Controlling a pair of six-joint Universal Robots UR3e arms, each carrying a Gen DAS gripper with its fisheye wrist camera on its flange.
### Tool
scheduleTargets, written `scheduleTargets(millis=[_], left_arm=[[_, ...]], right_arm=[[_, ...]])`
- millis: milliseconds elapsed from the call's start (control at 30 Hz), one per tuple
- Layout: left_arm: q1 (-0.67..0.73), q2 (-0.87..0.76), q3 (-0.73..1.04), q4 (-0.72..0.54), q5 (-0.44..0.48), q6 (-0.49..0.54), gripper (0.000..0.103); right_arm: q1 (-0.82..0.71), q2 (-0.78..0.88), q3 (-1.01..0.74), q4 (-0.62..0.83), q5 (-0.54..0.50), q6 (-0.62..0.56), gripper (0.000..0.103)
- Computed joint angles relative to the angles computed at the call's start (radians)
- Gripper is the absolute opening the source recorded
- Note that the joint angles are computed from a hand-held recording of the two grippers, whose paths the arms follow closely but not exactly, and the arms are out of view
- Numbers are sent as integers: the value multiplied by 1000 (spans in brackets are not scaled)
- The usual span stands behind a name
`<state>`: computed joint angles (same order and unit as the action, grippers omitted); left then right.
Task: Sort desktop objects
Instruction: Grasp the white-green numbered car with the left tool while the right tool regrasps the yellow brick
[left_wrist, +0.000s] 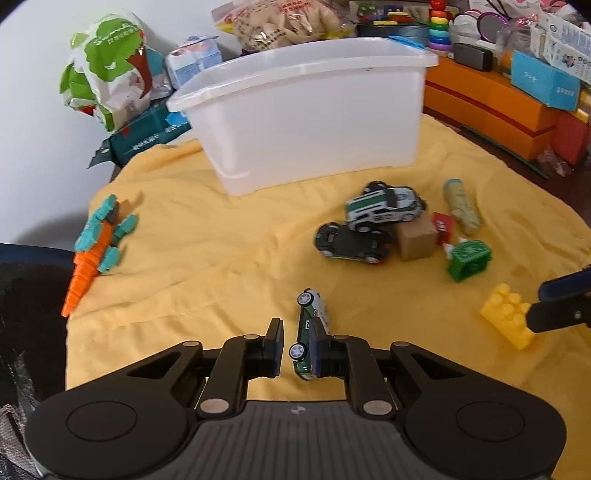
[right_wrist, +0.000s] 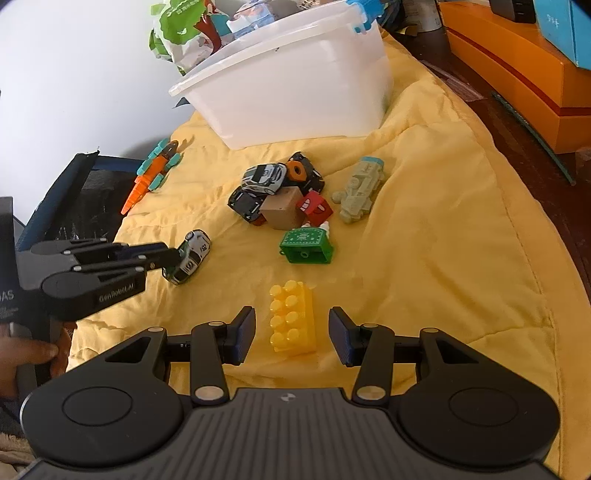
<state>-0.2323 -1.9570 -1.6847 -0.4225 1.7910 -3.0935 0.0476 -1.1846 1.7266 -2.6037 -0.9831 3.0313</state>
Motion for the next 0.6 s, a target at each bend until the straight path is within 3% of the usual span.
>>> scheduleTargets(millis=[467, 600], left_arm=[[-5, 2, -26, 24, 74, 40, 22], [-5, 16, -29, 10, 41, 27, 22]], right_arm=[[11, -4, 7, -14, -6, 16, 49], [13, -5, 11, -20, -5, 19, 49]])
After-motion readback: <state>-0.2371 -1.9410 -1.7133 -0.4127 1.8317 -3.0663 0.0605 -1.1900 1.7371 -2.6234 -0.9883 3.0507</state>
